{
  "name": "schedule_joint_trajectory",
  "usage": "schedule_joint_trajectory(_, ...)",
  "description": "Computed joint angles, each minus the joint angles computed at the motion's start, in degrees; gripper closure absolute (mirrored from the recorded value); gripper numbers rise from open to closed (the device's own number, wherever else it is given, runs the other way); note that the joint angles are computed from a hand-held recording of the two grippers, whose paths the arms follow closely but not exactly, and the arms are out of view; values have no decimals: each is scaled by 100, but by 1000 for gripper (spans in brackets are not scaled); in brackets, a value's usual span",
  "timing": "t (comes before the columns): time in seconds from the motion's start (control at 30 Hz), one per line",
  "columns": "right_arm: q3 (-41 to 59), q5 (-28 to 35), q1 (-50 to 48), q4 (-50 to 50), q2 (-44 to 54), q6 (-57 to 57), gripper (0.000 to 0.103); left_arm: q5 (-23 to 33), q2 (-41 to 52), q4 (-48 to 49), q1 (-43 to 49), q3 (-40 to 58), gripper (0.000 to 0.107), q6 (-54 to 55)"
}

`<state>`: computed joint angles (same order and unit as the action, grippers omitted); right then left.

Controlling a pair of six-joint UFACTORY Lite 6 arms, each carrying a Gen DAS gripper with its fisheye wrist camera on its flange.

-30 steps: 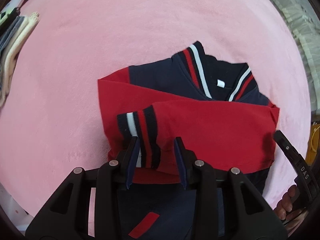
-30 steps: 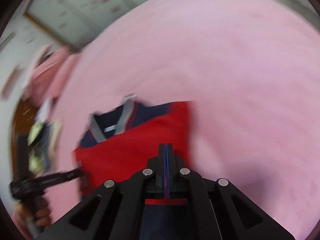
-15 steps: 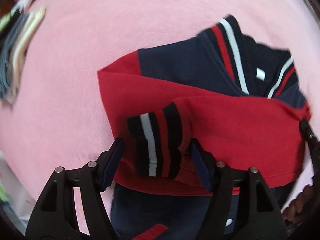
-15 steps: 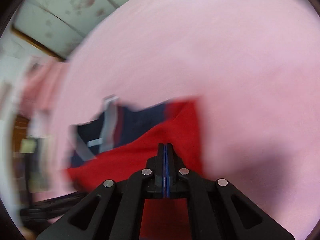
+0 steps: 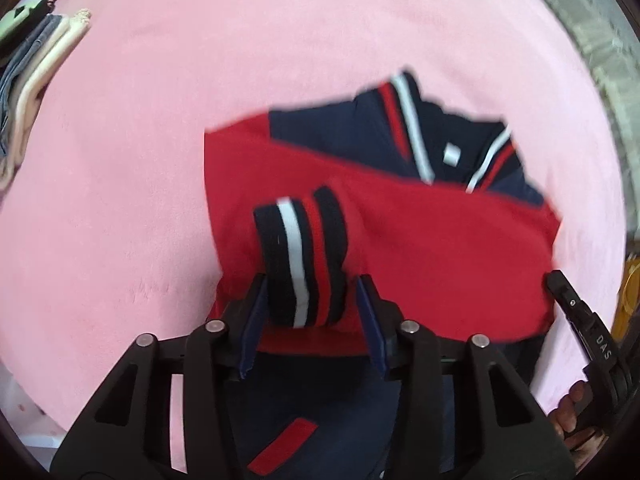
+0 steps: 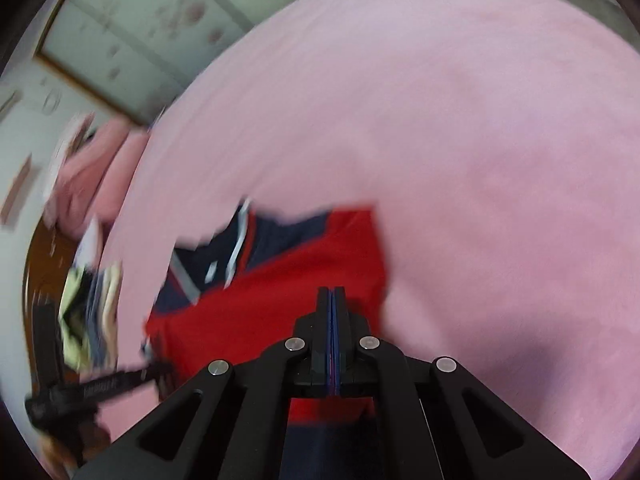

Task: Fold large clothes

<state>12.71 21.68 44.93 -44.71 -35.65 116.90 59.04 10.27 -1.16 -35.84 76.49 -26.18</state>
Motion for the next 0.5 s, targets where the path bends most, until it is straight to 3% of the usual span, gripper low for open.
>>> schedule_joint_trajectory(0.03,150,-50,215,78,346,-29,103,107,13,144,-42,-63,73,-36)
schedule_joint_trajectory(0.1,350,471,819,157,772,299,103,77,-278,135,-37,-414,77,61)
schedule_joint_trajectory(0.2,97,1533,1286,739,132,568,103,-194,-1017,-367,223,-969,77,626)
schedule_joint_trajectory(0.37,-362,2328,2548,1060,-835,2234,103,1,-2117,-595,576,-1757,76,1086)
schedule_joint_trajectory(0.43,-91,2534,3095,1194,-510,2592,103,190,-2335,-528,854,-1972,74,1380)
schedule_joint_trajectory(0.5,284,2659,3637,1315,-73,2903,103,328,-2580,-502,708,-2200,62,1291)
